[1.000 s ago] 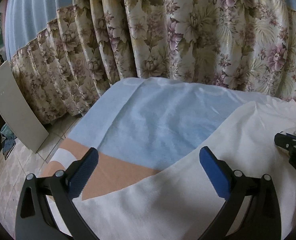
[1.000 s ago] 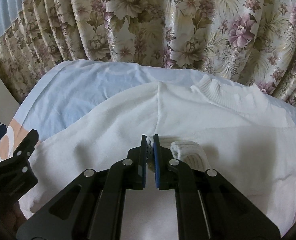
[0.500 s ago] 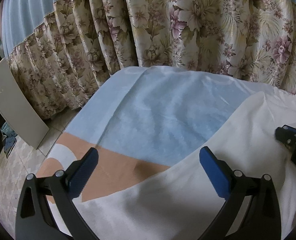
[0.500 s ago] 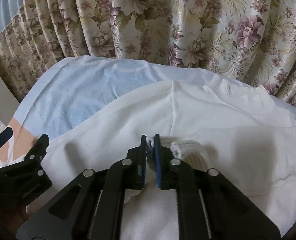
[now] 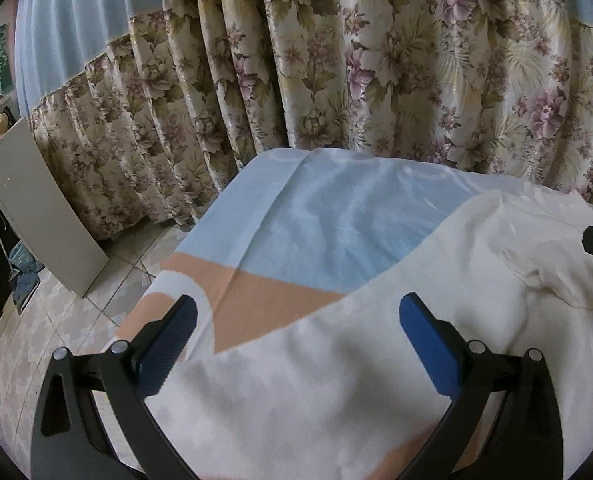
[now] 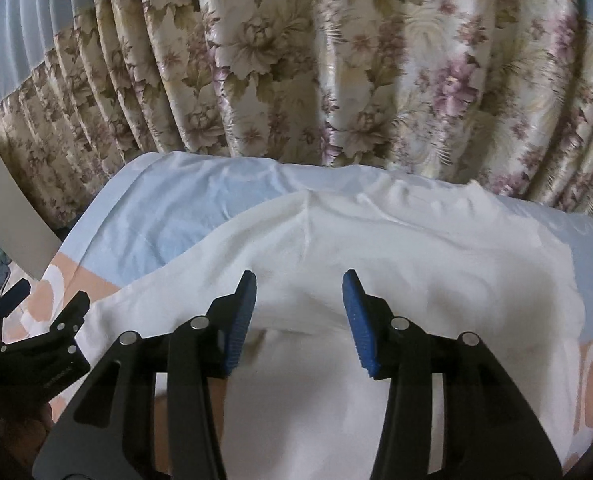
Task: Fold small clothes
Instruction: 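Open the right tool and release the sleeve onto the sweater, then move the left tool to the other sleeve cuff and grasp it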
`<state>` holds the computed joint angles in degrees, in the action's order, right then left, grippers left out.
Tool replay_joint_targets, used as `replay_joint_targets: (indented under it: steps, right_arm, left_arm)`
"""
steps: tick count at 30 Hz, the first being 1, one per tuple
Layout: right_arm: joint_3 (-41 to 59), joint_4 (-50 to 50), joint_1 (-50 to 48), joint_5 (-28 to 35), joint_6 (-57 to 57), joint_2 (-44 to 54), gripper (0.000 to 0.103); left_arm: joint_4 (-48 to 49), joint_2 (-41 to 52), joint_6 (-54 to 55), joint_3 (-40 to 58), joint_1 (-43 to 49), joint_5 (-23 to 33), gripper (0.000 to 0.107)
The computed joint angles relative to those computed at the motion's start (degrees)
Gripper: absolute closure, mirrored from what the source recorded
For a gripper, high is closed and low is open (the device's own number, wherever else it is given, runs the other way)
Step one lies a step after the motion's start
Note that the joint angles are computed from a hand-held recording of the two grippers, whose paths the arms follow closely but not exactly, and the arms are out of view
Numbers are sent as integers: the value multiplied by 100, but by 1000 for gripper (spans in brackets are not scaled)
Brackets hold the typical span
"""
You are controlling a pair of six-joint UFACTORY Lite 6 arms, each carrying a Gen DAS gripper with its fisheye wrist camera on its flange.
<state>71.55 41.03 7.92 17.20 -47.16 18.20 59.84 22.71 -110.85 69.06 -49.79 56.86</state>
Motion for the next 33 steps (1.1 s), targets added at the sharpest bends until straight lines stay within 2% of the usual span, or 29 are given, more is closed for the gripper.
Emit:
replay_joint_targets:
  steps: [10, 14, 18, 23, 25, 33]
  right_arm:
    - [-2215, 788, -941, 766, -1362, -2713, 56]
    - [-2890, 865, -1421, 1194, -1643, -3788, 49]
    - [-3306, 720, -1841, 1619, -1712, -4565, 44]
    - [-3557, 677, -2194, 1988, -1773, -5081, 35]
    - [-3642, 666, -2234, 2078, -1776, -5258, 34]
    - [-3920, 396, -1857, 2026, -1500, -5678, 33]
  left_arm:
    - [-756, -521, -434, 5, -1528, 1284, 6]
    - [-1037, -553, -768, -23, -2190, 1715, 6]
    - [-1286, -662, -1144, -303, -2571, 1861, 6]
    - [-1607, -879, -1551, -809, -2941, 1965, 6]
    - [-1761, -1052, -1839, -1129, -3120, 2036, 6]
    - [-2383, -1827, -2791, -2366, -3628, 2036, 6]
